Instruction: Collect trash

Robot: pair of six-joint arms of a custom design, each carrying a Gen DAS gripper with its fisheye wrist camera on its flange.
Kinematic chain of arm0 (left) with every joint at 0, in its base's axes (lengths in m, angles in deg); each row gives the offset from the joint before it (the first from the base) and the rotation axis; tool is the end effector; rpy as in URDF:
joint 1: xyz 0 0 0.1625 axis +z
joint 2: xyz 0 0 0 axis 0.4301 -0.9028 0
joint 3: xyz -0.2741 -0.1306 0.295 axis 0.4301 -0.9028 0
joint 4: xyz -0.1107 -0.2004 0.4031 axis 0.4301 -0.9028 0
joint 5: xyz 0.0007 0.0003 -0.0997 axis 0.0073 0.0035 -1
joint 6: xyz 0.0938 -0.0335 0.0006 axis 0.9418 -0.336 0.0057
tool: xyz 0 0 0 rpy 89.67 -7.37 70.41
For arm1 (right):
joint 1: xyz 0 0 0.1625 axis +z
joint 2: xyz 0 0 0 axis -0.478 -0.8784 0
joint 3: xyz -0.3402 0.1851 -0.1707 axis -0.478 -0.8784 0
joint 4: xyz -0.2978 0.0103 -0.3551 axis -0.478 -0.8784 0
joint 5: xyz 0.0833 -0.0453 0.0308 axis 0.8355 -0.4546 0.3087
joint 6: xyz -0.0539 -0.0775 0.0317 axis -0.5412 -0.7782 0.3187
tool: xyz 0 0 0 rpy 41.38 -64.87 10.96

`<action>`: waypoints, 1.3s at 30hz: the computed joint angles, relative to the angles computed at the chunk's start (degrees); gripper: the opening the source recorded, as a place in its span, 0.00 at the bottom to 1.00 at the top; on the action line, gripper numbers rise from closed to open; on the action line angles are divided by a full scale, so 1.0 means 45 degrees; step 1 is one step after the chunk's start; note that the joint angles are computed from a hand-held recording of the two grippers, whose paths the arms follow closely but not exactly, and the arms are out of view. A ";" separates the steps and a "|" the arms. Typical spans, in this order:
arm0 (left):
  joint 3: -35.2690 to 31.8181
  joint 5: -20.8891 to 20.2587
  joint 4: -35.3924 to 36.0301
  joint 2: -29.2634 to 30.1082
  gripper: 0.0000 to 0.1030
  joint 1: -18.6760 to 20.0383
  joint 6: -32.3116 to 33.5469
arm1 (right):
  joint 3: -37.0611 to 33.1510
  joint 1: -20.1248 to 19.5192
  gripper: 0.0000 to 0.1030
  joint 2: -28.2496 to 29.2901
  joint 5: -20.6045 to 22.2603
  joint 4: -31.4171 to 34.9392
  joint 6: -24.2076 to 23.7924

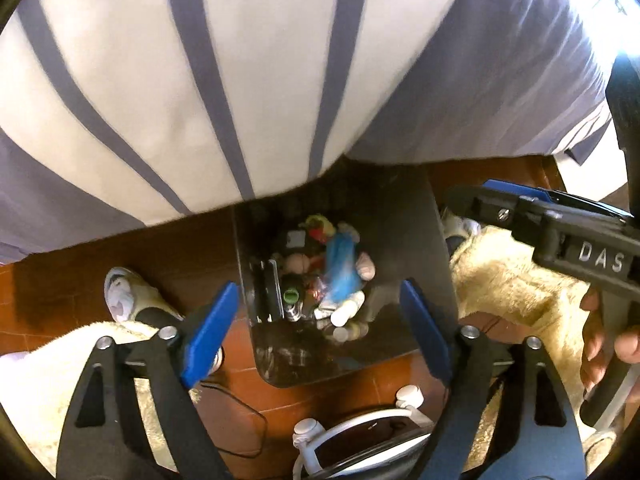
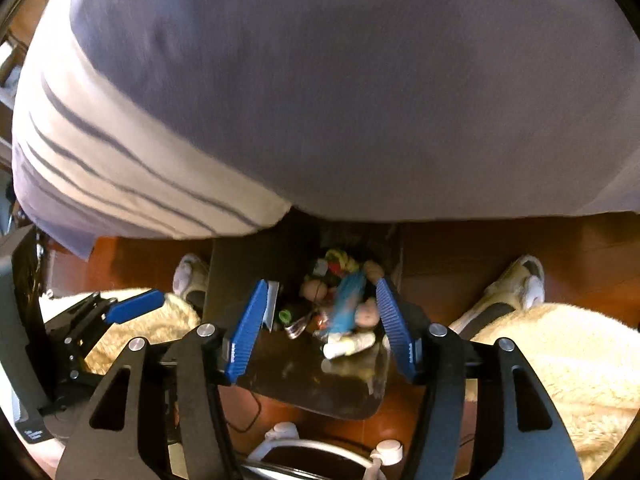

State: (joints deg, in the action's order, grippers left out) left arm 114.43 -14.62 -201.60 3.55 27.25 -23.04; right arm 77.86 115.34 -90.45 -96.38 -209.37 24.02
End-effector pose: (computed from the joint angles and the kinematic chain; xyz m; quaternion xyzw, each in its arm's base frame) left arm -0.2647 -0.6515 -0.0124 0.1932 0.9436 -0.0662 0.2604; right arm 0.0541 -0.6367 0.2213 0.0283 -0.9539 0.1711 0.2448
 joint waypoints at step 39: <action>0.0493 0.6013 -1.2882 -0.2555 0.92 -0.5217 0.8130 | 0.0245 0.5256 0.97 -0.3109 -0.1007 -1.1599 -0.6742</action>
State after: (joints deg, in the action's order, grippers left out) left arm 116.65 12.44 -259.57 -7.95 3.77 13.55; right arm 78.96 138.99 -104.44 -100.91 -261.56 -6.32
